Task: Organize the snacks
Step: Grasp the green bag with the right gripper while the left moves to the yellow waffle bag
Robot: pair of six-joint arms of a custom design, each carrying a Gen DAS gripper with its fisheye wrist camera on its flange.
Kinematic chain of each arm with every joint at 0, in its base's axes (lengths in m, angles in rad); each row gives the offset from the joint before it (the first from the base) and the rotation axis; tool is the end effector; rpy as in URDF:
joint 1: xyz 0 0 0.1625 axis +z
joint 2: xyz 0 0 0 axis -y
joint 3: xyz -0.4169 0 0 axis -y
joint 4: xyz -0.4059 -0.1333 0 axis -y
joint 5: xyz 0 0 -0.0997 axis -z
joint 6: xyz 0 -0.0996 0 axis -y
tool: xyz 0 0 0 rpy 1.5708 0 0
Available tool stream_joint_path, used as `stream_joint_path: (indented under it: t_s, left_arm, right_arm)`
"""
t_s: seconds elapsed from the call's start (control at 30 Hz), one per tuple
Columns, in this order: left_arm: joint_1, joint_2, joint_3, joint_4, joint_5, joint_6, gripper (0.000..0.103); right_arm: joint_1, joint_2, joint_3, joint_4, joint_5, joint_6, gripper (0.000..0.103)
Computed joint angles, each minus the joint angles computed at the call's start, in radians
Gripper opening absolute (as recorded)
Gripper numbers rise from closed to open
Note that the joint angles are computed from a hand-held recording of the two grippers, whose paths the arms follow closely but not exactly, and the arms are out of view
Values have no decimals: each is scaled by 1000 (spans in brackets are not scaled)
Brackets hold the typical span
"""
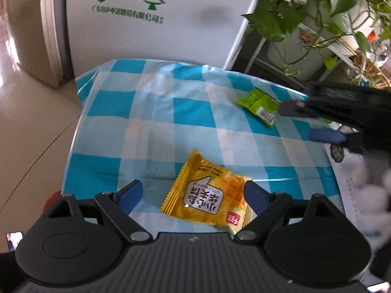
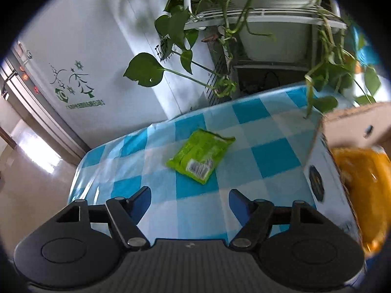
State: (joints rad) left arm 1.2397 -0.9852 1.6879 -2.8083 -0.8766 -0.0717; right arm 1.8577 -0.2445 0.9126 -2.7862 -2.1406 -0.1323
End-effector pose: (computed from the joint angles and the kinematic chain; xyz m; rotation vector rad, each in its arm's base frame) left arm -0.0298 -0.6929 0.2326 0.0759 2.4527 -0.8322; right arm 0.3174 -0.7946 -0.0078 0.3212 -2.5040 0.7610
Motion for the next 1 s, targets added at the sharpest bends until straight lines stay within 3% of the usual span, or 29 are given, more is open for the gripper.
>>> stream_joint_path:
  t_s: [0.27,0.4,0.67,0.8,0.9,1.0]
  left_arm:
    - [1,7,-6,-2,5,8,90]
    - [0,5,-3,-11,4,25,90]
    - [-2,9,2,-41,25,69,90]
    - [-1,10,1,-42,25,72,90]
    - [-1,12,1,-37,25,72,90]
    - [-2,10,5,-38,29,70,90]
  right_arm:
    - [-23,121,-209,53,13,-34,85]
    - [-32,180,-307,96,6,-18,85]
    - [-38,328,-537,154,-37,-92,85]
    - [-32,410,-659,149,-86,-221,72]
    - [-34,395,-629,123,-75,-236,56]
    - [-35,347,-548,99,-59,-231,50]
